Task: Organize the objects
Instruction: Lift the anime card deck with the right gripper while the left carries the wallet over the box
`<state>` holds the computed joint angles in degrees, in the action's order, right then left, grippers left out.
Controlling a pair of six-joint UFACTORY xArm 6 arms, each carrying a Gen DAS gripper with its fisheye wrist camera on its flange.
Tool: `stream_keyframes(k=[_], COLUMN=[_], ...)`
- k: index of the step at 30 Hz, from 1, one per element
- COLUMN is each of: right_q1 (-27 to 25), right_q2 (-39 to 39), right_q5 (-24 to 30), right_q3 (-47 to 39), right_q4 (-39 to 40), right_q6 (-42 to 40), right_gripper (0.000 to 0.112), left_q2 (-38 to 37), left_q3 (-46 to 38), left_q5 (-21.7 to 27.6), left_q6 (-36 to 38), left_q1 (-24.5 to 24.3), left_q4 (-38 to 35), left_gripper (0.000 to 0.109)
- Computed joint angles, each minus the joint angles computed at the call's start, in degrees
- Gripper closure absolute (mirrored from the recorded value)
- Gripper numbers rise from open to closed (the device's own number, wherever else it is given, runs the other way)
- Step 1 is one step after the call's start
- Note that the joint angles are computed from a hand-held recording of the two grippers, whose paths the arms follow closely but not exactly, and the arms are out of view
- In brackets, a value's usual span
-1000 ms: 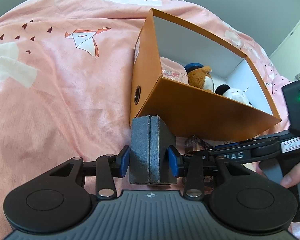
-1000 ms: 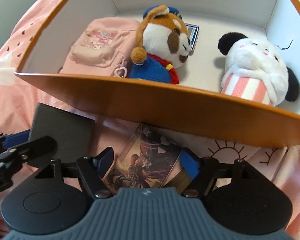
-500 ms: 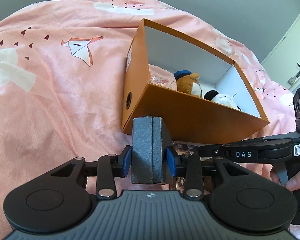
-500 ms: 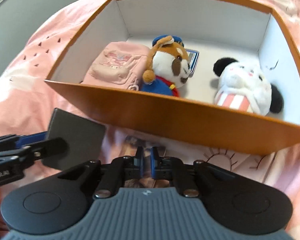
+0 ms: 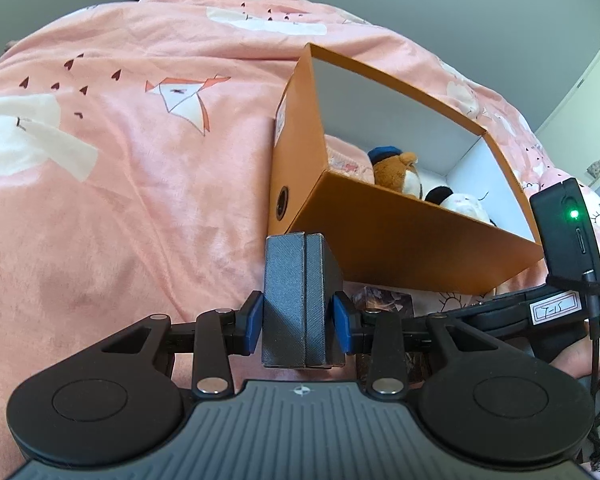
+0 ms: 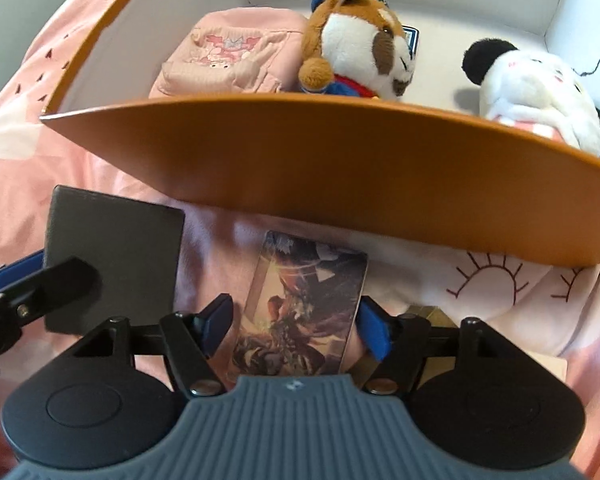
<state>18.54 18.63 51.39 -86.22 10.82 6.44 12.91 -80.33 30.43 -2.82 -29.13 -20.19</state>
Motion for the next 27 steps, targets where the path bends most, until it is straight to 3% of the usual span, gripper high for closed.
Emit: stream_keyframes(k=[2, 7, 19, 27], right_q1=[0.28, 0.09, 0.08, -2.31], right_q2=[0.05, -1.61, -12.06, -20.94], right_q5=[-0.80, -3.08, -10.44, -12.38], right_q3=[0.25, 2.83, 11.79, 15.18], right_q4=[-1.27, 0.30, 1.94, 9.12], right_q6=[0.95, -1.19, -5.85, -13.60], right_gripper=[0.048, 0.049, 0.049, 0.049], left_q2=[0.59, 2.10, -1.56, -3.46], left_q3=[-0.61, -1.96, 0.24, -2.22], left_q5=[0.99, 3.02, -1.13, -5.20], left_q6=[0.43, 1.92, 6.24, 10.87], left_q1=[0.18, 0.76, 0.03, -1.55], left_q4=[-1.06, -6.68, -11.89, -14.96], left_gripper=[0.067, 0.067, 0.067, 0.068])
